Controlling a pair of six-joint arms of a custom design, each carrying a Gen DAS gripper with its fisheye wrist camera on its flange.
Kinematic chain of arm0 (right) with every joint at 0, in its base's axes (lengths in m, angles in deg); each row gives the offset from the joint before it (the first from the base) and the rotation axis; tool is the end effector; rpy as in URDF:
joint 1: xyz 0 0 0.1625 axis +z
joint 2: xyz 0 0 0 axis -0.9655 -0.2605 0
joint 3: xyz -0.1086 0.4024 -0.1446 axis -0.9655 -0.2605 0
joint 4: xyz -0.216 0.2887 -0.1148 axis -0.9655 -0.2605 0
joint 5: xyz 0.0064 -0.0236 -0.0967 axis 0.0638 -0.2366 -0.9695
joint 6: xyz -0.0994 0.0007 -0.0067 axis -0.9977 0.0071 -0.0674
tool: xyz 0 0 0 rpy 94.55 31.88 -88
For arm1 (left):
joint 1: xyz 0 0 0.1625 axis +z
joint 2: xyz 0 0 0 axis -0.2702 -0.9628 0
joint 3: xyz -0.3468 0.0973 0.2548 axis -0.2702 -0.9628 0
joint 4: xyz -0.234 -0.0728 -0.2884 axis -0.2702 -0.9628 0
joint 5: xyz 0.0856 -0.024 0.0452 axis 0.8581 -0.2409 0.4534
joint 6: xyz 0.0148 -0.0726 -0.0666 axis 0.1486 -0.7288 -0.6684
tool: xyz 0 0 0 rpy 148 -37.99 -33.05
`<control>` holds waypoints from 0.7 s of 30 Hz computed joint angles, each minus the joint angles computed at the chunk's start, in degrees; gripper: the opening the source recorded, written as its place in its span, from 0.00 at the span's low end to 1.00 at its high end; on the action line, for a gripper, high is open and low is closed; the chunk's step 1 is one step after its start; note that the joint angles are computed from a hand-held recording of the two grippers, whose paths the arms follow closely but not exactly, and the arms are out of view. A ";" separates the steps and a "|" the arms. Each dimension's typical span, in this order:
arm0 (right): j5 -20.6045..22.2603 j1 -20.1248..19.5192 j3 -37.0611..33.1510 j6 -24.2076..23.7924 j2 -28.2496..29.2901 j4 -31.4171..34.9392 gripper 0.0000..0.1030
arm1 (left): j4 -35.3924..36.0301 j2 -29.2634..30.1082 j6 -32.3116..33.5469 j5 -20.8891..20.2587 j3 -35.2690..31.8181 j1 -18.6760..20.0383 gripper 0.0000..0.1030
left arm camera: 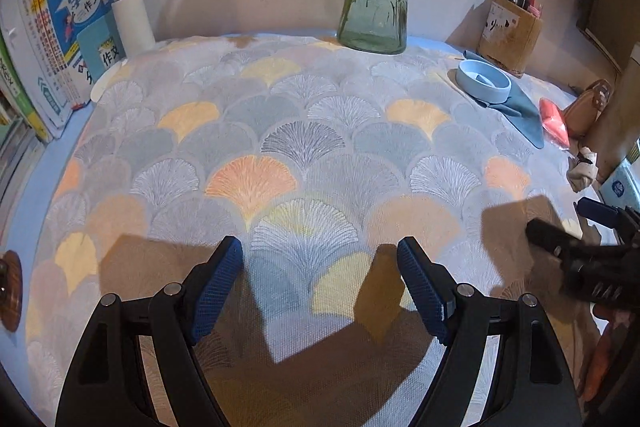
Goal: Organize soft objects
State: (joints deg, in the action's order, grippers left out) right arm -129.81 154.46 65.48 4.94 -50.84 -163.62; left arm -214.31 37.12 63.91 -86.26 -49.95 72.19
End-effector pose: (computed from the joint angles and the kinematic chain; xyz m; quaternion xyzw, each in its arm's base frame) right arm -0.0544 -0.8089 0.2042 0.1600 -0.8938 0.2539 0.3331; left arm -0.2755 -0.8010 -0.1100 0.1210 0.8788 -0.3001 0.3508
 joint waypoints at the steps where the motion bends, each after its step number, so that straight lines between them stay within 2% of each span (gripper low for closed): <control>1: -1.15 0.23 0.62 -1.93 0.27 -1.88 1.00 | 0.14 -0.08 -0.10 -0.12 0.08 0.02 0.76; 3: -1.11 0.25 3.36 -4.98 -0.56 -5.04 1.00 | 0.09 -0.23 -0.37 -0.35 0.21 0.15 0.76; 6: 4.11 -1.45 7.67 -3.98 -2.87 -7.45 1.00 | -0.28 -0.25 -0.28 -0.34 0.33 0.17 0.76; 21: 3.55 -1.22 6.90 -4.35 -2.47 -7.25 1.00 | 1.76 0.31 -1.87 2.09 -0.68 -0.01 0.77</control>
